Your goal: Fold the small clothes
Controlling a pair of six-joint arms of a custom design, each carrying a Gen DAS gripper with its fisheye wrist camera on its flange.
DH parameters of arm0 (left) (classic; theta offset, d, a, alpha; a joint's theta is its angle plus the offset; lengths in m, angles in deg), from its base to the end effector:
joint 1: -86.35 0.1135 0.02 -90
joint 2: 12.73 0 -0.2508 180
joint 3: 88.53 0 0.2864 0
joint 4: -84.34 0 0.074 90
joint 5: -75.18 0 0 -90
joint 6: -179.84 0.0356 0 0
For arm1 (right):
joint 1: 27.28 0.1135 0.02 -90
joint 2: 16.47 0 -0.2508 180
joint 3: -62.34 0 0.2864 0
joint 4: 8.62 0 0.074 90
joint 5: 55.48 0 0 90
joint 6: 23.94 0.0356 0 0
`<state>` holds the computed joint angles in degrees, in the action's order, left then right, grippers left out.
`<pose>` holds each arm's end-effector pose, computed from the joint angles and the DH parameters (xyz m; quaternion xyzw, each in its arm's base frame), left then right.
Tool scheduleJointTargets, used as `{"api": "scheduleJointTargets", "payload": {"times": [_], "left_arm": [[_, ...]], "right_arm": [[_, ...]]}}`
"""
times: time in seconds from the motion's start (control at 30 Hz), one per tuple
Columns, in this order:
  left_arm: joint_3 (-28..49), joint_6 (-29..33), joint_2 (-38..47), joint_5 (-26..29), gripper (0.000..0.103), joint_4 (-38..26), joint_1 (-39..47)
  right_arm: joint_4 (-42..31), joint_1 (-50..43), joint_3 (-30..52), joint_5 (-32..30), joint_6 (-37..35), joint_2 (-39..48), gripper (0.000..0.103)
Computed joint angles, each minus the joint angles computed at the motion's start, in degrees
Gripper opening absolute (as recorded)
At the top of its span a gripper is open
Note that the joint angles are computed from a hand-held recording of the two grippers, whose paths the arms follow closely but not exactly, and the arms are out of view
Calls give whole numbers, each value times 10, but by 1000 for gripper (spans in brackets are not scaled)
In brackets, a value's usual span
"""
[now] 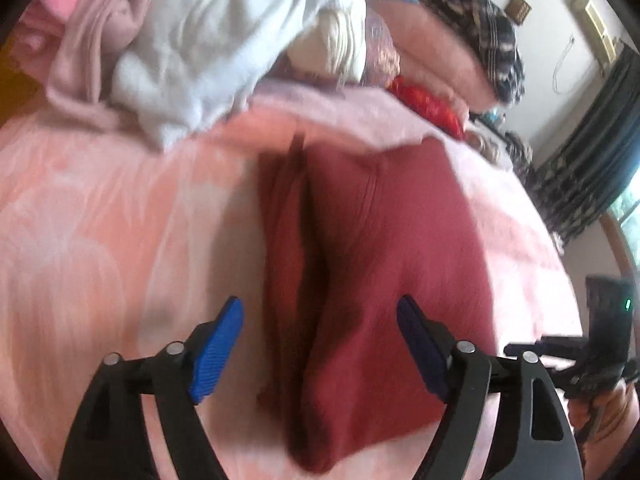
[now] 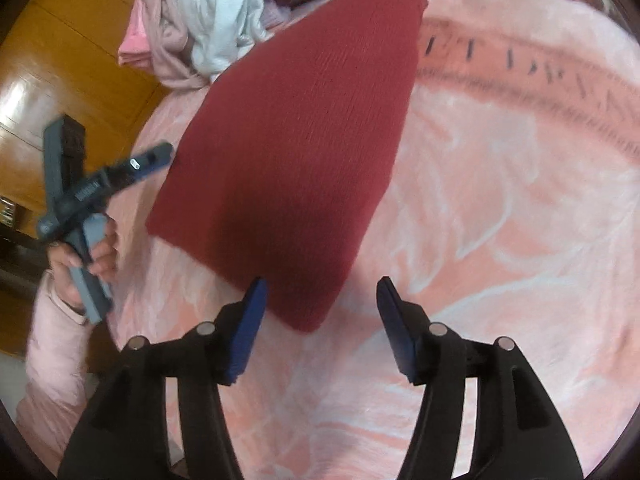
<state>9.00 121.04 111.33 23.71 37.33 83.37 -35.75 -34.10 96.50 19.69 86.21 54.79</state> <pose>0.4438 -0.0453 0.0957 0.3197 0.8791 -0.2837 0.2107 0.2145 -0.0165 0.0806 0.1974 0.9467 0.1506 0.2050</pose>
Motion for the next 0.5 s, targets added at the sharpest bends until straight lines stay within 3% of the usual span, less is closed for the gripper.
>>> {"api": "scheduleJointTargets", "payload": {"times": [0.23,0.3,0.33,0.37,0.4,0.47,0.5], "left_arm": [[159,-111,101,-21,81,-27,-75],[208,-136,141,-14,63,-63,-86],[220,-139,150,-5,49,-76,-87],[219,-150,152,-2,43,-72,-89],[210,-151,146,-6,39,-62,-91],[171,-151,115,-15,12,-19,-93],[140,-158,89,-5,12,16,-89]], "right_arm": [[47,-12,11,2,-7,55,58],[57,-14,9,0,-7,59,58],[61,-10,11,1,-4,66,58],[66,-3,18,6,3,78,57],[68,0,24,9,6,87,56],[69,-1,23,9,3,89,56],[70,-4,20,6,2,87,56]]}}
